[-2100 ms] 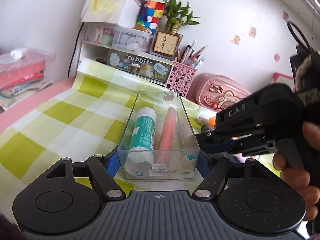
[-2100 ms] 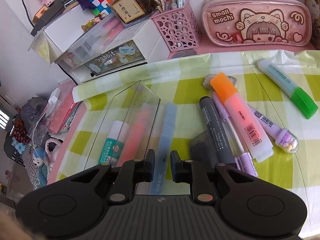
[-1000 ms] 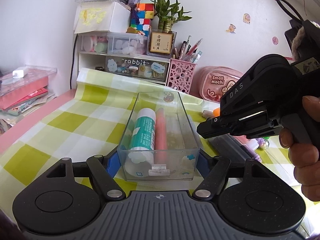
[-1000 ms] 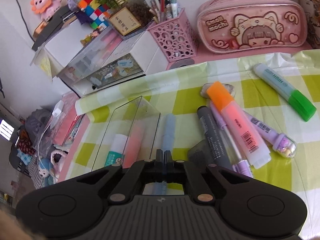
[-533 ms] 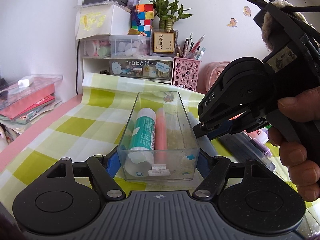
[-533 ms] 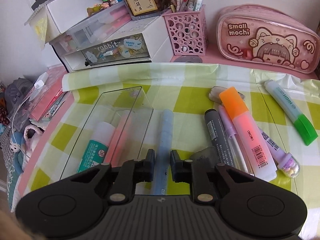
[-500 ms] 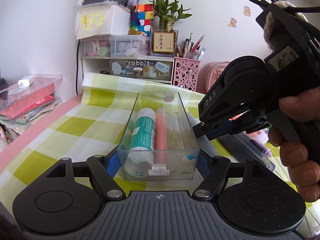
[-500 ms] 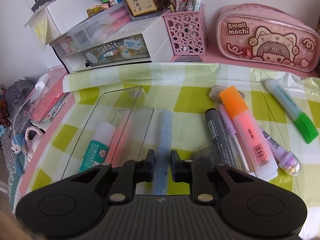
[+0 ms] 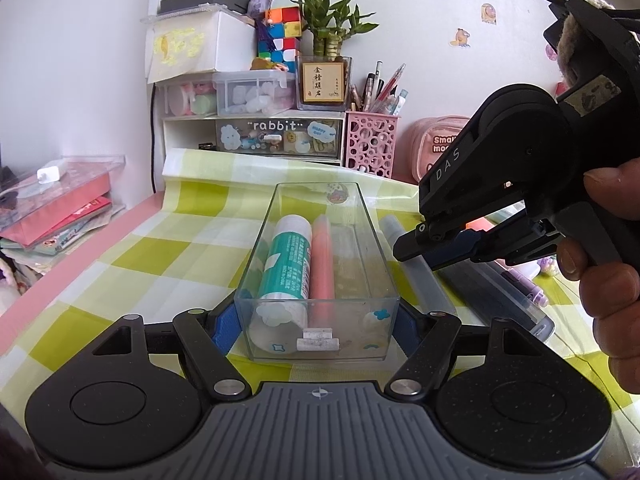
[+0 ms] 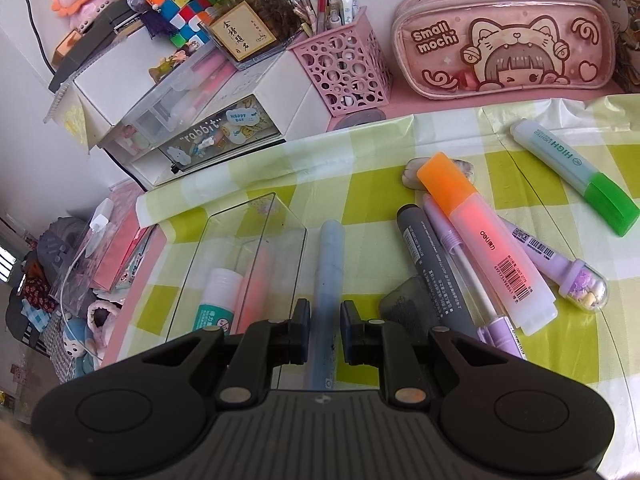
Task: Organize stationery
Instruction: 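Lower the light blue marker into the clear box and release it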
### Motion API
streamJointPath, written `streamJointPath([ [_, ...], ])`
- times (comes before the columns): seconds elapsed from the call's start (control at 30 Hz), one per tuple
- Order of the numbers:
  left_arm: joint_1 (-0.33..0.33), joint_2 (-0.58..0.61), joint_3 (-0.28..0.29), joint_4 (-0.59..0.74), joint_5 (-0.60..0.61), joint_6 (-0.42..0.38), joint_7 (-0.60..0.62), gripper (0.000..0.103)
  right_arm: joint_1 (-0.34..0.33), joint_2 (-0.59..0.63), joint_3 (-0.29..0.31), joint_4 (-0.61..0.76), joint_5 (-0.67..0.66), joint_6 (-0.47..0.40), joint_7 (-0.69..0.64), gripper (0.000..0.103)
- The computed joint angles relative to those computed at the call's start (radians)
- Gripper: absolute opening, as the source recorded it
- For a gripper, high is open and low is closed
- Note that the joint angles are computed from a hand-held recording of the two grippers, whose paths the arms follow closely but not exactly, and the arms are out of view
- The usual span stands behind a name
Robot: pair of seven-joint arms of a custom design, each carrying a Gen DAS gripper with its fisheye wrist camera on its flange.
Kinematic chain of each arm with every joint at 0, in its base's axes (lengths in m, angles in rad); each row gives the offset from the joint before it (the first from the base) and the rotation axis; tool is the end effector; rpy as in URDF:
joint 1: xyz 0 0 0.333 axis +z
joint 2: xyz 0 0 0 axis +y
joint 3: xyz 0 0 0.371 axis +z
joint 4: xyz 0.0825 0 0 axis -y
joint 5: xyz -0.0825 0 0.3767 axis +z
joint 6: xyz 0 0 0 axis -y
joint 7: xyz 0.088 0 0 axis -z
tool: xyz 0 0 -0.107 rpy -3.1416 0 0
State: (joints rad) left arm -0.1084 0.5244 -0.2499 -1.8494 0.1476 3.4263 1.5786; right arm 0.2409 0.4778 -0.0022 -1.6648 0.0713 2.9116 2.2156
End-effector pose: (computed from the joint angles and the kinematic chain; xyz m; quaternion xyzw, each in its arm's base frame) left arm 0.6736 -0.2324 0.4327 -0.4653 0.7225 -0.4340 0.2706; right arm 0.7227 0.1717 0.4742 -0.4854 0.7896 -0.1073 0.3597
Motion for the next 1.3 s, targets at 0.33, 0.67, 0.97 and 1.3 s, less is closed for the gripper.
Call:
streamJointPath([
  [0.33, -0.037, -0.005, 0.036, -0.008, -0.006, 0.009, 0.023, 0.072, 0.026, -0.069, -0.037, -0.076, -0.027, 0.082, 0.044, 0.012],
  [0.67, -0.024, -0.004, 0.021, -0.009, -0.003, 0.009, 0.034, 0.072, 0.000, -0.046, 0.022, -0.019, 0.006, 0.063, -0.021, 0.012],
  [0.97, -0.034, -0.005, 0.031, -0.012, -0.010, 0.014, 0.038, 0.072, 0.092, -0.073, -0.109, -0.046, -0.071, 0.062, 0.118, 0.012],
  [1.3, -0.010, -0.004, 0.010, -0.021, 0.011, 0.027, 0.037, 0.073, -0.010, 0.025, 0.047, 0.144, 0.048, -0.105, -0.008, 0.012],
])
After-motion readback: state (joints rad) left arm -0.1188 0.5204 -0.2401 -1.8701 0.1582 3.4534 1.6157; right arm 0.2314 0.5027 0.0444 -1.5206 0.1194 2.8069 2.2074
